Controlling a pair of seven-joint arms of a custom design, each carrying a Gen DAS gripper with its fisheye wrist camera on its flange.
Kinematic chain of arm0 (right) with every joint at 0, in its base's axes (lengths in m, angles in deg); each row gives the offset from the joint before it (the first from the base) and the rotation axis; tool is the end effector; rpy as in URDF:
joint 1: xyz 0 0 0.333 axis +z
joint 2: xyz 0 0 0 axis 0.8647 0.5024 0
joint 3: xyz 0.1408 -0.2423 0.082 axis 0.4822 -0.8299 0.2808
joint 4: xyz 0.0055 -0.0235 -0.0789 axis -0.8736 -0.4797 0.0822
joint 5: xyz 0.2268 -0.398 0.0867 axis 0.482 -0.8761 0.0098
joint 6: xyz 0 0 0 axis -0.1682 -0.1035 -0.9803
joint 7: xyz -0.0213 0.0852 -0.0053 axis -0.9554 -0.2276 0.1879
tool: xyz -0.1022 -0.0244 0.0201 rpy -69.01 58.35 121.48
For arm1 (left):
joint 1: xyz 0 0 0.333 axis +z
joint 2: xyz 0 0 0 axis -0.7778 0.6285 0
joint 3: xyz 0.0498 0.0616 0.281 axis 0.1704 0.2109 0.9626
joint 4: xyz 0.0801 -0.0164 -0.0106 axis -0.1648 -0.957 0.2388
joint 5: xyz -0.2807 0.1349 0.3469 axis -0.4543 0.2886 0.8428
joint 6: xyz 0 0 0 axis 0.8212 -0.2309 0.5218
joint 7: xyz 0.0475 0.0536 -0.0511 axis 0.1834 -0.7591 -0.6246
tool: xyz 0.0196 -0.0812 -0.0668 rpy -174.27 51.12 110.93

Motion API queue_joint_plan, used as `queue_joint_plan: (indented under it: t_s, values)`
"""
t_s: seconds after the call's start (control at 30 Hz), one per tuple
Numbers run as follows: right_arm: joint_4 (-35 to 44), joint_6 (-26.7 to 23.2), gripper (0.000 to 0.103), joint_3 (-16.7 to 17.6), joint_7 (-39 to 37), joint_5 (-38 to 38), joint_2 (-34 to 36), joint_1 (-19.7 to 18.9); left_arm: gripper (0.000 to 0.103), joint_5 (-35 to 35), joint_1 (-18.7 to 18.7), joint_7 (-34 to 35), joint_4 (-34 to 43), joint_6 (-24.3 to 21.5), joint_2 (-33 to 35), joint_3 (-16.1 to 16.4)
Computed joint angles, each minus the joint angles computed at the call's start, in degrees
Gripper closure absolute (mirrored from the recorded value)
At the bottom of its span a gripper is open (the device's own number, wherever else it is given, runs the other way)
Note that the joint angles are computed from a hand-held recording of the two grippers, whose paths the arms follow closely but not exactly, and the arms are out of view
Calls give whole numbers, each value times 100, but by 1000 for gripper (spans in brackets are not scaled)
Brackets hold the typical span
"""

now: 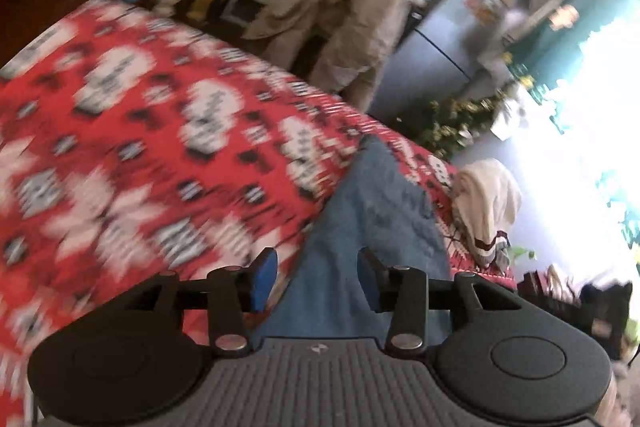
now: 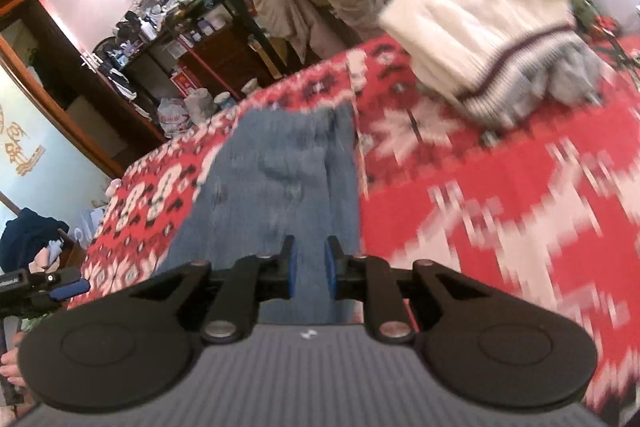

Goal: Fold clothes

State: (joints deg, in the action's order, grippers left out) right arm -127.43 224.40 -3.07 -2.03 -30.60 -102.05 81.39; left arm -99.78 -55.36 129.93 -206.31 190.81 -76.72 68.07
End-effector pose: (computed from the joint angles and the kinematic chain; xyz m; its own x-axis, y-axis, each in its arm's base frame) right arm 0.5049 0.1045 0.4617 0.3324 -0.8022 -0.4959 -0.7891 0.0513 -0.6121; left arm 0.3850 0.0200 0.4740 0.1709 -0.8404 0.5143 -0.6326 -0.4938 -0.5966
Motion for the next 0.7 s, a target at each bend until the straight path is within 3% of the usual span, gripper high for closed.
queue_joint_plan:
  t_s: [0.13,0.33,0.53,0.57,0.63,0.7]
  values:
    - [1167,151,80,-39,-387,720,1316,186,62,-185,-744,641,1107,721,1825,372]
    - [2703,1,75,325,-266,948,3016,-128,63,-773,-1224,1421,2587,955,3869,497]
    - [3236,-188,74,759,-203,1057,3637,-542,63,-1529,-1180,2085,3040,831,4491,362]
    - [3265,-163,91,836,-211,1015,3677,-593,63,-1580,-1120,2129,3038,852,4502,292]
    - [3108,241,94,1041,-571,992,3550,-643,63,-1822,-1080,2351,2999,941,4441,207]
    - [2796,1031,95,1283,-1235,1123,3262,-632,63,-2286,-1183,2837,2938,1113,4321,223]
